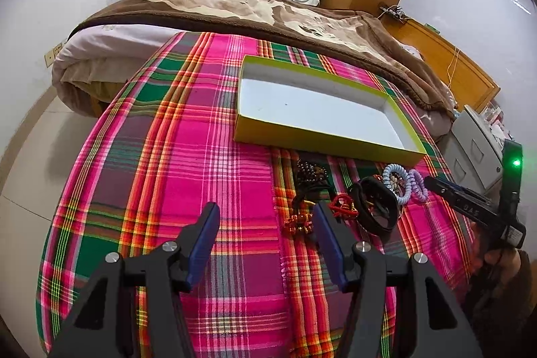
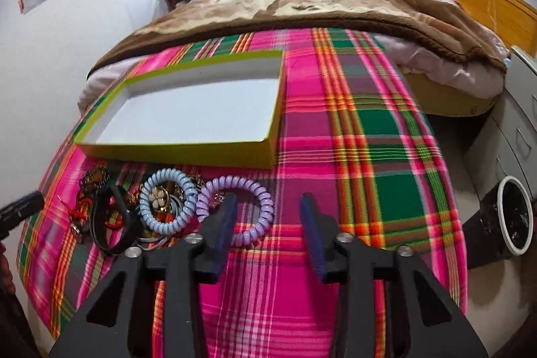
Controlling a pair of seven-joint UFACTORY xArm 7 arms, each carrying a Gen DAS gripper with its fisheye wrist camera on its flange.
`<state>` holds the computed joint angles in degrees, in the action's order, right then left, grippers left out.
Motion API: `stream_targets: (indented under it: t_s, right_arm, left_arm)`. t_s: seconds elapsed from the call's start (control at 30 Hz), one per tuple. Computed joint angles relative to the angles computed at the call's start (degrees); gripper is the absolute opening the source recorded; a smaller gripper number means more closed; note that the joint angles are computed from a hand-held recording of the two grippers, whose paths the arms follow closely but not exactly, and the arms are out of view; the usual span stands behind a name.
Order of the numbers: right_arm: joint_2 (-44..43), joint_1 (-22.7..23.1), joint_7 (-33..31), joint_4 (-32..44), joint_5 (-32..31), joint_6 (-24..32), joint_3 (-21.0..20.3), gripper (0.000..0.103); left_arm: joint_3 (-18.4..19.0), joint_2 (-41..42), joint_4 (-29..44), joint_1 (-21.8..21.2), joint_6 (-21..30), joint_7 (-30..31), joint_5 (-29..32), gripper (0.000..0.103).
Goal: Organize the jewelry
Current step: 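Grasp lavender coil hair tie with right tool while left tool grasps red tassel charm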
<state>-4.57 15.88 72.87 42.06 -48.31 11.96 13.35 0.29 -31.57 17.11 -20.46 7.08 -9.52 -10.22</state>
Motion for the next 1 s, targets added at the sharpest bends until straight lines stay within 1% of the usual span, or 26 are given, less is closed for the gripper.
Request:
stream_targets:
  t_s: [0.1, 0.13, 0.17, 0.2, 0.23, 0.27, 0.33, 0.4, 0.43, 0.5, 0.53, 0.57, 0.6, 0.67, 0.73, 0.77, 0.8, 0.87, 0.9, 0.97, 1.0]
  right_arm:
    - [1.6, 0.7, -3.6, 0.9, 2.4, 0.0, -0.4, 0.024]
    - [2.2, 2.2, -4.4, 1.1, 3.0, 0.3, -1.7, 0.021]
    - [2.1, 1.3, -3.0, 1.4, 1.2, 1.5, -0.5, 0.014]
    - [2.0, 1.5, -3.5, 1.1, 1.7, 0.8, -0.9, 0.013]
    - [2.1, 1.5, -4.1, 0.9, 2.3, -0.2, -1.3, 0.010]
    - [2.1, 1.6, -4.3, 0.7, 2.6, -0.5, -1.4, 0.010]
    - [1.6, 1.5, -3.6, 0.4, 2.0, -0.4, -1.4, 0.010]
    - [0.6, 0.7, 0.1, -0.2, -1.1, -1.7, -1.3, 0.009]
    - [-0.1, 0.0, 1.9, -0.8, -2.4, -2.7, -1.2, 0.009]
    - [-1.7, -2.1, 7.0, -1.8, -5.9, -4.9, -0.4, 0.009]
    - [-2.2, -3.2, 9.1, -2.0, -7.4, -5.3, 0.3, 0.009]
    - [-3.2, -4.6, 12.2, -2.3, -9.8, -5.9, 1.1, 0.009]
    - [-4.0, -5.8, 14.6, -2.6, -11.7, -6.0, 1.9, 0.009]
    - [-5.3, -7.3, 16.9, -3.4, -12.9, -6.9, 2.7, 0.009]
    - [-6.2, -8.4, 17.2, -3.9, -12.6, -7.5, 3.7, 0.009]
    - [-6.5, -8.8, 17.0, -4.1, -12.1, -7.5, 4.1, 0.009]
    - [-6.5, -9.1, 16.4, -4.3, -11.5, -7.7, 4.5, 0.009]
    - [-6.5, -9.9, 15.7, -4.6, -10.3, -8.3, 5.2, 0.009]
    - [-6.5, -10.2, 15.4, -4.7, -9.6, -8.5, 5.5, 0.009]
    - [-6.5, -11.1, 15.1, -5.1, -8.7, -9.2, 6.3, 0.009]
    - [-6.6, -11.5, 14.5, -5.3, -8.1, -9.6, 6.5, 0.009]
  left_arm:
    - [0.6, 0.0, 0.2, -0.1, 0.4, 0.3, -0.1, 0.059]
    - [0.7, -0.1, 0.2, 0.1, 0.5, 0.5, -0.1, 0.059]
    - [1.2, -0.3, 0.1, -0.2, 0.5, 0.8, -0.3, 0.059]
    - [1.4, -0.3, 0.1, -0.4, 0.7, 1.1, -0.4, 0.059]
    - [1.0, -0.4, 0.0, 0.0, 0.6, 1.1, -0.3, 0.059]
    - [1.0, -0.5, -0.1, 0.1, 0.6, 1.2, -0.3, 0.059]
    - [2.2, -0.5, 0.0, -1.1, 0.6, 2.2, -0.8, 0.059]
    - [3.2, -0.3, 0.1, -2.4, 0.4, 3.2, -1.6, 0.059]
    - [3.0, -0.3, 0.2, -2.6, 0.3, 3.5, -1.7, 0.059]
    - [3.3, 0.1, 0.5, -3.8, -0.1, 4.8, -1.9, 0.059]
    - [4.1, 0.6, 0.8, -5.1, -0.2, 6.0, -2.2, 0.059]
    - [4.1, 1.2, 1.3, -5.7, 0.0, 6.7, -2.4, 0.059]
    - [2.8, 1.9, 1.6, -4.9, 0.1, 6.5, -2.0, 0.059]
    - [1.6, 3.5, 2.7, -4.7, 0.6, 6.9, -1.6, 0.059]
    - [0.1, 5.5, 4.0, -4.3, 0.8, 7.4, -0.8, 0.059]
    - [0.4, 6.8, 4.7, -5.1, 0.6, 8.3, -0.9, 0.059]
    - [-0.4, 8.1, 5.5, -4.8, 0.8, 8.6, -1.0, 0.059]
    - [-5.9, 9.9, 7.3, 0.4, 3.2, 4.4, 2.7, 0.059]
    - [-6.9, 10.6, 7.8, 1.3, 3.5, 3.6, 3.8, 0.059]
    - [-6.0, 11.2, 8.0, 0.1, 2.5, 4.3, 3.4, 0.059]
    - [-6.8, 11.7, 8.3, 1.0, 2.3, 3.8, 4.3, 0.059]
